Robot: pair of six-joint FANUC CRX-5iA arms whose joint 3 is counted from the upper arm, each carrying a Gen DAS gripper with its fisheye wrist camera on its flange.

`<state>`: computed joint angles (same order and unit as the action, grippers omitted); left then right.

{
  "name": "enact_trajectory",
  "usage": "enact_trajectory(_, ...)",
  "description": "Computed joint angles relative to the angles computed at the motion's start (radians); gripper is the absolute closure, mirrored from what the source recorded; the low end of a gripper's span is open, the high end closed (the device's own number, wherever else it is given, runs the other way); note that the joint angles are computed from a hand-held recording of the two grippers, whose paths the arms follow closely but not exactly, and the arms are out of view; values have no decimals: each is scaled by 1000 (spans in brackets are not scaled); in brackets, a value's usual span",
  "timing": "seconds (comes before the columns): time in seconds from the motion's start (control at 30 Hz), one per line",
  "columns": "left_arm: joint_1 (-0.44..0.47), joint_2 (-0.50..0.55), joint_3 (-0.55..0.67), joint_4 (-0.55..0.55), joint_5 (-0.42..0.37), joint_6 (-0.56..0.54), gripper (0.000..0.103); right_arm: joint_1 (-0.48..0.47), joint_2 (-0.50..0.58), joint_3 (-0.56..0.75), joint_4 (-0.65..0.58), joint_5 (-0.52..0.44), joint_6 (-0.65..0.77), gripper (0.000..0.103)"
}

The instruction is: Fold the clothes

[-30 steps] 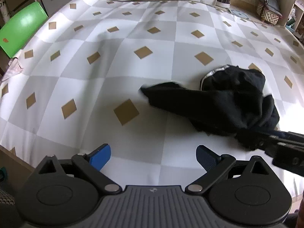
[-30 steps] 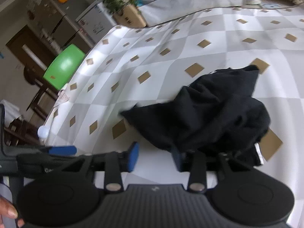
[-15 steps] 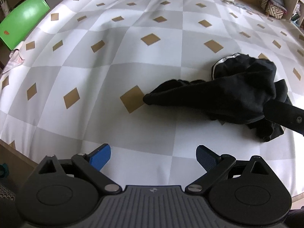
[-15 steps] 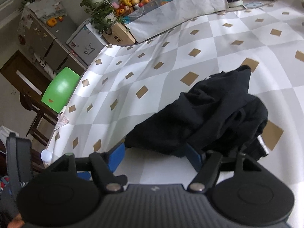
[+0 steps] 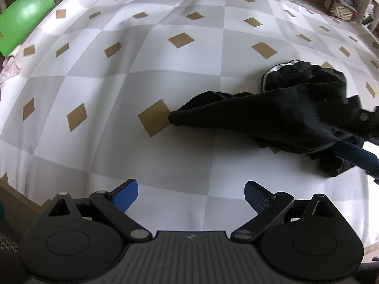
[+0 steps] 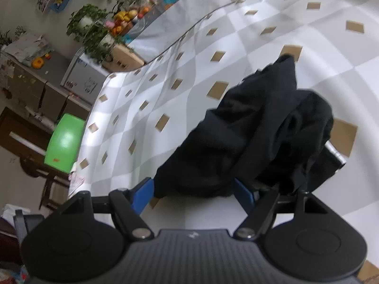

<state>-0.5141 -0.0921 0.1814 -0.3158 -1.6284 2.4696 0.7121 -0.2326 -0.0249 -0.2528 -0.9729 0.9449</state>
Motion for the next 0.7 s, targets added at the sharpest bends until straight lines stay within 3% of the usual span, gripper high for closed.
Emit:
enact_trajectory(0.1,23,-6,-16,16,-1,26,6,55,-8,-7,97,16,41,30)
enact_trajectory(0.27,43,-3,-24,12,-48,70,6,95,-3,9,116,1,171,30)
enact_trajectory(0.33,44,11,-21,11,-80,67,6,131,3,2,172,-3,179,30)
enact_trajectory(0.53,70,-2,-51,52,-69,74,6,225,3,-44,328,23,181,30)
enact_trajectory(0.7,92,-11,-71,86,-57,82,6,252,21,-64,382,19,190,29)
